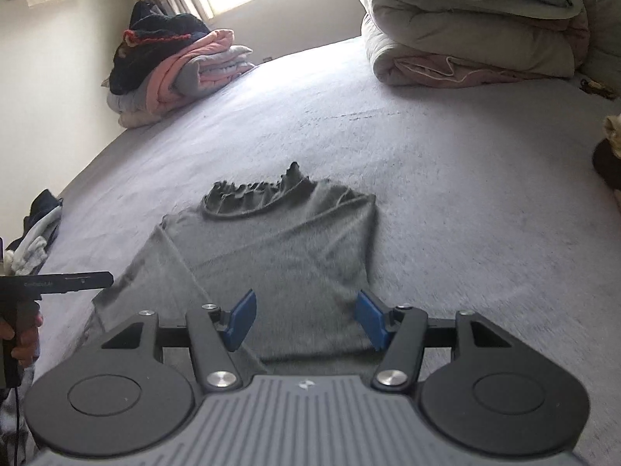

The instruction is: Fold clothes

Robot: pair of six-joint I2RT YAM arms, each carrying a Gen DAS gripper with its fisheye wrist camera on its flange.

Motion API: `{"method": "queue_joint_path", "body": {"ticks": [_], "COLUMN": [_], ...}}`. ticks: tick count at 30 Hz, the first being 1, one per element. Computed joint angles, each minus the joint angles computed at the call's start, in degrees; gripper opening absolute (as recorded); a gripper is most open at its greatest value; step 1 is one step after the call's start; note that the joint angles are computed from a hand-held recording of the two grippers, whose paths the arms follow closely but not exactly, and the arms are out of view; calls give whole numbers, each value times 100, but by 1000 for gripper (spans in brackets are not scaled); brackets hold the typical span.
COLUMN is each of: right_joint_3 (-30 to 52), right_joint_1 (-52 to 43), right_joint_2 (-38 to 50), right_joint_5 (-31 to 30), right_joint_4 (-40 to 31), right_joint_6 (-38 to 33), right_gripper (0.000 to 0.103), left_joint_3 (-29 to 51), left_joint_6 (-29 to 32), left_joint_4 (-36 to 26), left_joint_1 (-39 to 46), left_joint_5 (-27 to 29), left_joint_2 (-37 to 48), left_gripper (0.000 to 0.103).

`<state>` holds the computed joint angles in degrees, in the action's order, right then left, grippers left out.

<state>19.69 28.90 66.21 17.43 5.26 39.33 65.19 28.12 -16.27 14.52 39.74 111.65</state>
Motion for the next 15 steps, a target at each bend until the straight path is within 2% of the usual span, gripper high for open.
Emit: {"method": "queue_joint_path", "body": {"ticks": [5, 7, 11, 15], "right_joint_3": [258, 358, 680, 748], "right_joint_1": [-315, -581, -1004, -1415], "right_joint_2": [669, 901, 1340, 1677], "right_joint_5": [-47, -292, -361, -640], "right_joint_4": [428, 592, 456, 794], "right_joint_6": [-163, -425, -918, -1229], "right_gripper": [60, 60, 60, 59], "left_joint_3": [691, 1036, 1847, 2547], "left_joint_6": [33, 110, 165, 147], "left_joint_4": [-79, -202, -523, -881], "left_joint_1": [-161, -208, -276, -313], "left_joint_5": [-150, -148, 9, 262], "left_joint_2": [557, 810, 1381, 1902], "left_gripper": [71, 71, 66, 61]}}
